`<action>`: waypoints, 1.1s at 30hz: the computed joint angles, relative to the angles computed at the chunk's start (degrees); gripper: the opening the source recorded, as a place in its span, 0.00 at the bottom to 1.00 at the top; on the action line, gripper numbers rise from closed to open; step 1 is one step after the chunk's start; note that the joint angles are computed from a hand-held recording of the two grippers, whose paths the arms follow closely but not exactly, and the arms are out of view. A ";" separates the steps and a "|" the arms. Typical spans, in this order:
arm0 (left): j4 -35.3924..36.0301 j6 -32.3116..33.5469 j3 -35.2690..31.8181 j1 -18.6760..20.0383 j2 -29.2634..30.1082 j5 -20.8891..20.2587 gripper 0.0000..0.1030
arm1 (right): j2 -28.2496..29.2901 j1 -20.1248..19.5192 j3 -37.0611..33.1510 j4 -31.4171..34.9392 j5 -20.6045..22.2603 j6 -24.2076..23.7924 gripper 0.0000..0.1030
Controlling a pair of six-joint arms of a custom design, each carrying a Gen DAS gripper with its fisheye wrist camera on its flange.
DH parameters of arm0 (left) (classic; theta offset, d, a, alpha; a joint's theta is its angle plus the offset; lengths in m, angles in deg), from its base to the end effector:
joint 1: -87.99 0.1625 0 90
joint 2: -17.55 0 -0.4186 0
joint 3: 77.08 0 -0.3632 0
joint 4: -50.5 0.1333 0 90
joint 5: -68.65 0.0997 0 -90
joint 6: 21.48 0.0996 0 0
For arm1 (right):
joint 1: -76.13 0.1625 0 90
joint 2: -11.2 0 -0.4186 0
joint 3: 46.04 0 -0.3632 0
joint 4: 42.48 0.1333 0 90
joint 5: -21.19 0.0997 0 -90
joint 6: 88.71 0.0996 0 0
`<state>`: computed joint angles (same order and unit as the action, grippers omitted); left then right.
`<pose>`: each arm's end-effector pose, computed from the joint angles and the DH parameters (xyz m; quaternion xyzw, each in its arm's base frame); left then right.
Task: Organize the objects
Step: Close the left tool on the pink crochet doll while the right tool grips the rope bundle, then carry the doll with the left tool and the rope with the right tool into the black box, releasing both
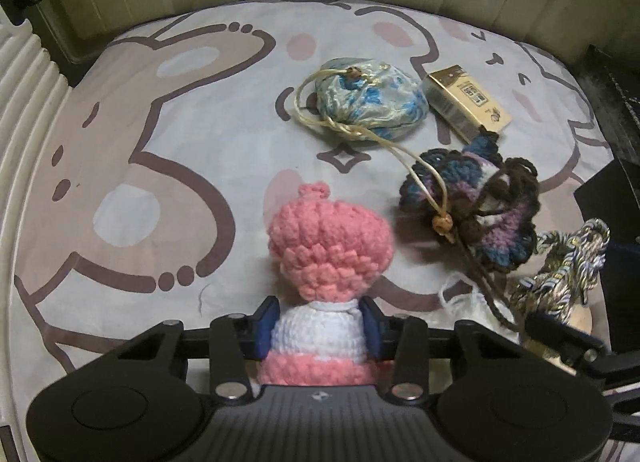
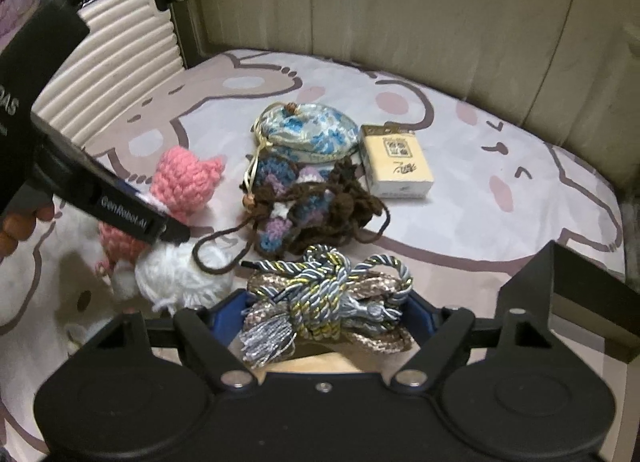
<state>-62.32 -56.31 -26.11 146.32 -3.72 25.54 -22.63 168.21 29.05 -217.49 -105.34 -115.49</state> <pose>-0.2428 -0.7860 0.0549 -0.0014 0.9161 -0.1717 0.3623 0.1011 -0.7449 0.1672 0.1065 -0.8825 0.2834 0.3598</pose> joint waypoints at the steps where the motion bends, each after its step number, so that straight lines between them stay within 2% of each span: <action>1: -0.15 -0.43 0.49 -0.16 -0.29 0.26 0.43 | -0.11 0.17 0.09 -0.33 -0.18 0.03 0.79; 14: -4.20 -1.67 6.25 -4.35 -5.85 6.43 0.43 | -2.93 3.84 2.77 -6.82 -2.61 -0.37 0.79; 22: -7.34 -1.69 10.17 -8.29 -9.26 8.30 0.43 | -5.01 7.12 4.74 -11.91 -4.60 -0.86 0.79; 33: -8.64 -2.66 14.12 -13.42 -12.34 10.61 0.43 | -8.19 11.85 8.70 -19.40 -9.82 -0.78 0.79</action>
<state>-70.96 -58.96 -11.99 132.89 -16.07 36.14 -30.82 180.06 37.74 -236.89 -115.16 -116.27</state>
